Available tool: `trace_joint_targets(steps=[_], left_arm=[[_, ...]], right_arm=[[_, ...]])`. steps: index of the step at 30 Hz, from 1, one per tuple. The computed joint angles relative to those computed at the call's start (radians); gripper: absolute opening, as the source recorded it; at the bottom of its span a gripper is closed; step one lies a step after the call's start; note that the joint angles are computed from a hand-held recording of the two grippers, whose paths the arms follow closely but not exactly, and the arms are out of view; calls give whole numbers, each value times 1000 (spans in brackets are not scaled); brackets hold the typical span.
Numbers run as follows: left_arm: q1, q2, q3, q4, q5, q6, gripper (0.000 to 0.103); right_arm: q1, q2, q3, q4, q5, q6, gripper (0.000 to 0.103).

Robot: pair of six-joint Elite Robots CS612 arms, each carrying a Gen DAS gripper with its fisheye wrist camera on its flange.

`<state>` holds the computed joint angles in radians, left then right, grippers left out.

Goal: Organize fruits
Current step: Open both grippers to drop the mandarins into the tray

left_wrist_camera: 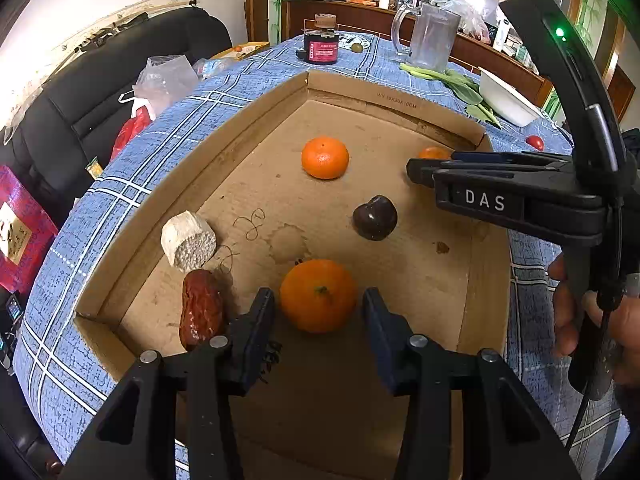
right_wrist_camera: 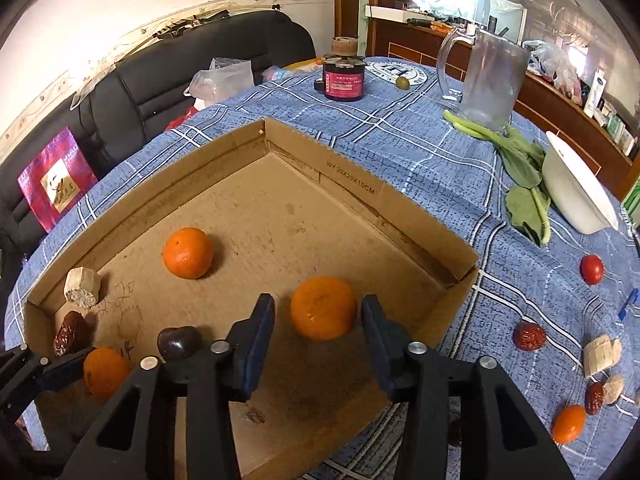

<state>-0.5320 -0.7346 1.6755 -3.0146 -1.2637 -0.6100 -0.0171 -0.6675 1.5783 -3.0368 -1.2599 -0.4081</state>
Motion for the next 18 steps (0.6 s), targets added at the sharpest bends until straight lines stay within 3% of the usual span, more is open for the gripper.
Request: trace_joint_targets(steps=[7,14,18], left_arm=[[-7,-14,19,-12,29,-14,50],[-30,-35,50,-46,160,-40,61],[-33,-45,60,-47,178,-73,62]], right_arm=[[-12,-20,34,-35,6,33,51],[-35,-61,105,-103,30,55,51],[-54,-86,150,-148,34,73,51]])
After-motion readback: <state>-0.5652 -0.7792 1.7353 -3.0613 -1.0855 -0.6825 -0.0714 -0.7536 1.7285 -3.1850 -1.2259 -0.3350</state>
